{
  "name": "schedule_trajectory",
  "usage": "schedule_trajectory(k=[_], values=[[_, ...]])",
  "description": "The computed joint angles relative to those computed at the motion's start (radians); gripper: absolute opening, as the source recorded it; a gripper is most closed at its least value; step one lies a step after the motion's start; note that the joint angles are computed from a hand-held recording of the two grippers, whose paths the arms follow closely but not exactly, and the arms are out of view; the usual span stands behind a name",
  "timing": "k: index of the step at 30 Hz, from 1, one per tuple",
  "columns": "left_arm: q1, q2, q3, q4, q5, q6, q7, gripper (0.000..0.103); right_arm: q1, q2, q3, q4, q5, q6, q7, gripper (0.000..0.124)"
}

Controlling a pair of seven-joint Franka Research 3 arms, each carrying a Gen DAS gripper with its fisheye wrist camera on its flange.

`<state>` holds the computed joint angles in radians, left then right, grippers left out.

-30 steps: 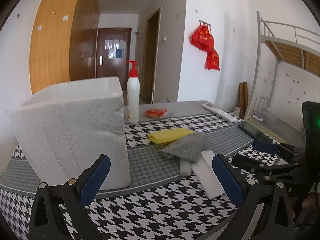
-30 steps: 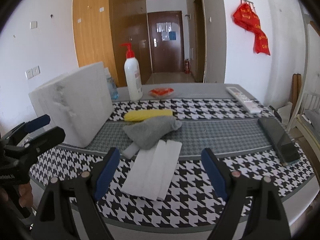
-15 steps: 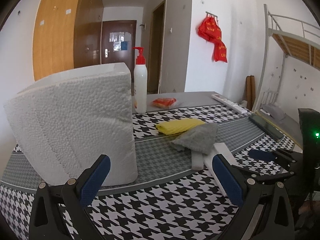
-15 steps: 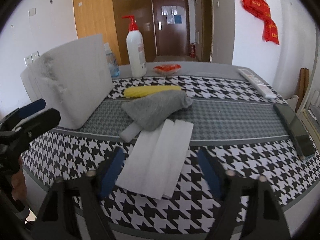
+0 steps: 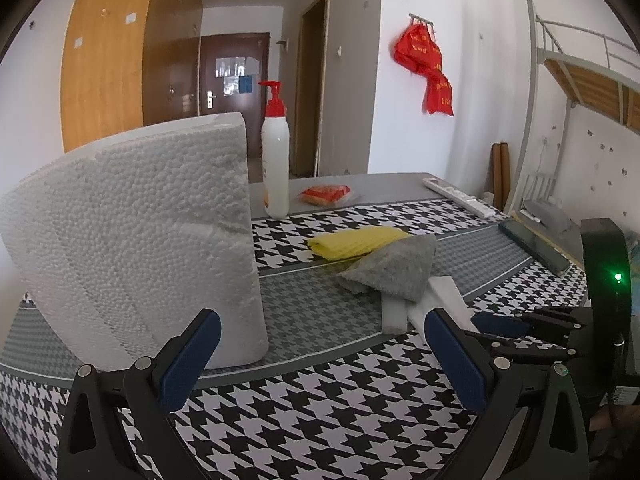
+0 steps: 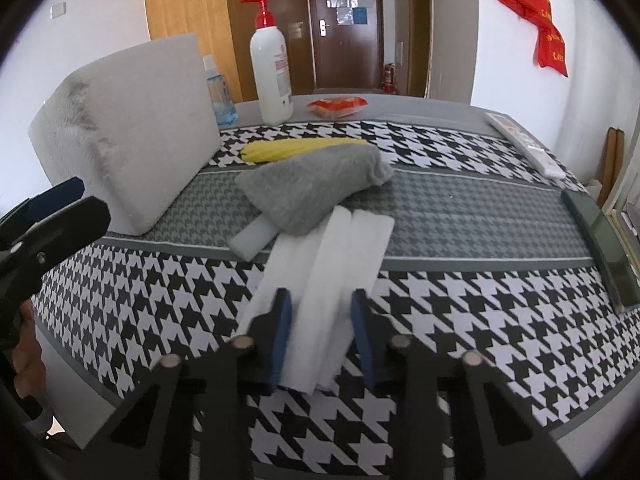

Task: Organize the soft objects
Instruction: 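Close the right gripper on the white tissue stack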

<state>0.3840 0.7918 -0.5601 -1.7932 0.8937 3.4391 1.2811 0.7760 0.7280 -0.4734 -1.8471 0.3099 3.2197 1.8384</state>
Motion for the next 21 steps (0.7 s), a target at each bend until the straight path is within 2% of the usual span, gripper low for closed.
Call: schedule_trajectory(k=[3, 5, 10, 14, 21], values=[[-0.009, -0.002, 0.009, 0.002, -0.005, -0.002, -0.002, 0.102, -0.017, -0.008, 0.019, -0.003, -0.004, 0.001, -0.009, 0.012], [-0.012, -0.004, 0.009, 0.001, -0.007, -0.003, -0.002, 0.102, -0.044, -0.020, 0.050, -0.009, -0.004, 0.011, -0.020, 0.010], [-0.035, -0.015, 0.030, -0.007, -0.017, 0.009, 0.004, 0.102, -0.062, -0.058, 0.076, -0.057, 0.038, 0.088, -0.058, 0.009], [-0.047, -0.018, 0.040, -0.007, -0.006, 0.016, -0.001, 0.102, -0.025, -0.067, 0.039, -0.083, 0.108, 0.112, -0.093, 0.009], [-0.069, -0.023, 0.044, -0.002, 0.003, 0.006, 0.003, 0.102, -0.024, -0.095, 0.047, -0.131, 0.218, 0.164, -0.160, 0.009]])
